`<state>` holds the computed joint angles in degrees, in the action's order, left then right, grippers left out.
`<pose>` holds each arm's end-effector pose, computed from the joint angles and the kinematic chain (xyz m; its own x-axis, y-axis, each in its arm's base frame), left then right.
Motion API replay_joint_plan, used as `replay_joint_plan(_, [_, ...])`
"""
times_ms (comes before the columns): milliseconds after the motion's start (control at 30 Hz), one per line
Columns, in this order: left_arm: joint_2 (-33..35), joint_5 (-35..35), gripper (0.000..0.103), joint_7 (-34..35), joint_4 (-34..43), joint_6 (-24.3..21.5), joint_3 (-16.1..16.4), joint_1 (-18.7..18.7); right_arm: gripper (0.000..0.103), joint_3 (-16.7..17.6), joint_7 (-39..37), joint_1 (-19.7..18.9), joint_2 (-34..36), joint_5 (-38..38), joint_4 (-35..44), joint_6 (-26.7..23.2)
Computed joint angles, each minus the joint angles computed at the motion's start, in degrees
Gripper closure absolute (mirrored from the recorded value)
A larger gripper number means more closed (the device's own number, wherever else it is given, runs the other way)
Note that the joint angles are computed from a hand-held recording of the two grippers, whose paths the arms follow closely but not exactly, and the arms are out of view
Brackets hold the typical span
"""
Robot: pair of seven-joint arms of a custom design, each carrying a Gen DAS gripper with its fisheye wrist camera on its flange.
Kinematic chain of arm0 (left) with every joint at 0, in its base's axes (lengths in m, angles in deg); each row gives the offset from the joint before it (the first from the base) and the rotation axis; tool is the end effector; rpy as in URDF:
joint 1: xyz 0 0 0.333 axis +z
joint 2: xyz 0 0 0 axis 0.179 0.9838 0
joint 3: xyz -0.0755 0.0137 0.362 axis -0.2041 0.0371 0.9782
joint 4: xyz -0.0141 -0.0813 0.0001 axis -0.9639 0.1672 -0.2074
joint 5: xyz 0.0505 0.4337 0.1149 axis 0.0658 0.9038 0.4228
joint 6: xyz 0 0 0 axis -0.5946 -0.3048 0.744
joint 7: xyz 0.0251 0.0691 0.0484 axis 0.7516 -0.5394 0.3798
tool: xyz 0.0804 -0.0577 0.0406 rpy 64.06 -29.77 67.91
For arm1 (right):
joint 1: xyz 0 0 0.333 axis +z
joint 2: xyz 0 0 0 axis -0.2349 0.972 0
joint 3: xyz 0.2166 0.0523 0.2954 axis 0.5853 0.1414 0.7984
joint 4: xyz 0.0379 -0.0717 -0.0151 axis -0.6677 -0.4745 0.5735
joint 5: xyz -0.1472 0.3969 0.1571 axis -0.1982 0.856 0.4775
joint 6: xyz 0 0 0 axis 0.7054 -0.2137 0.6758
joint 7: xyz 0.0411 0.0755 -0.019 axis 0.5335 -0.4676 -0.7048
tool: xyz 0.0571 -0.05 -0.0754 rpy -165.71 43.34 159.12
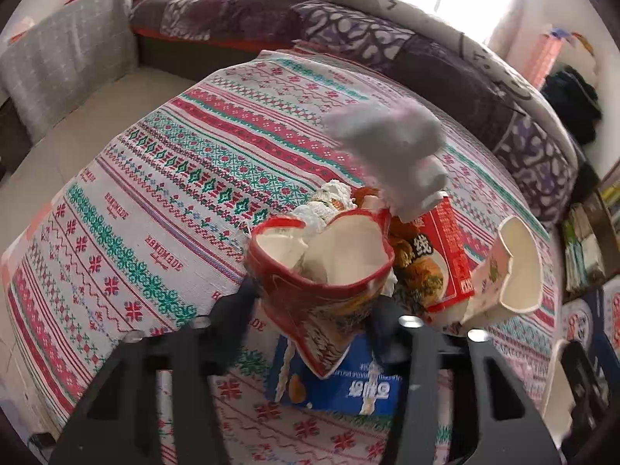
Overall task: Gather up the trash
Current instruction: 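Grasp the red snack bag with the left tool while the right tool grasps the paper cup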
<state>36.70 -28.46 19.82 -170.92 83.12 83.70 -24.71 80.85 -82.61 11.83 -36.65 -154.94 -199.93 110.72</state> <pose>0.5457 -0.4960 0.3406 -0.0306 -0.9860 0.1642 -0.8557 -0.0590 -0.5140 0.4683 0.3229 0.3674 -0.2702 -0.9618 0.0443 -0.7074 0.1671 -0.6868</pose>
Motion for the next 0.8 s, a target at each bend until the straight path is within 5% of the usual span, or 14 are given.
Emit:
replay_joint_plan(333, [-7.5, 3.2, 0.058, 1.0, -7.3, 3.7, -0.8, 1.6, 0.007, -2.4, 2.3, 1.5, 7.4, -2.8, 6.3, 4.3])
replay_joint_plan(700, [-13.5, 7.0, 0.058, -2.5, -12.3, 4.2, -3.6, 4.5, 0.009, -5.0, 1.6, 4.2, 12.5, -2.1, 10.9, 2.2])
replay_joint_plan(800, [-15.0, 8.1, 0.058, -4.4, -13.6, 5.2, -4.5, 5.2, 0.046, -5.6, -0.2, 2.9, 12.9, 0.4, 10.4, 6.9])
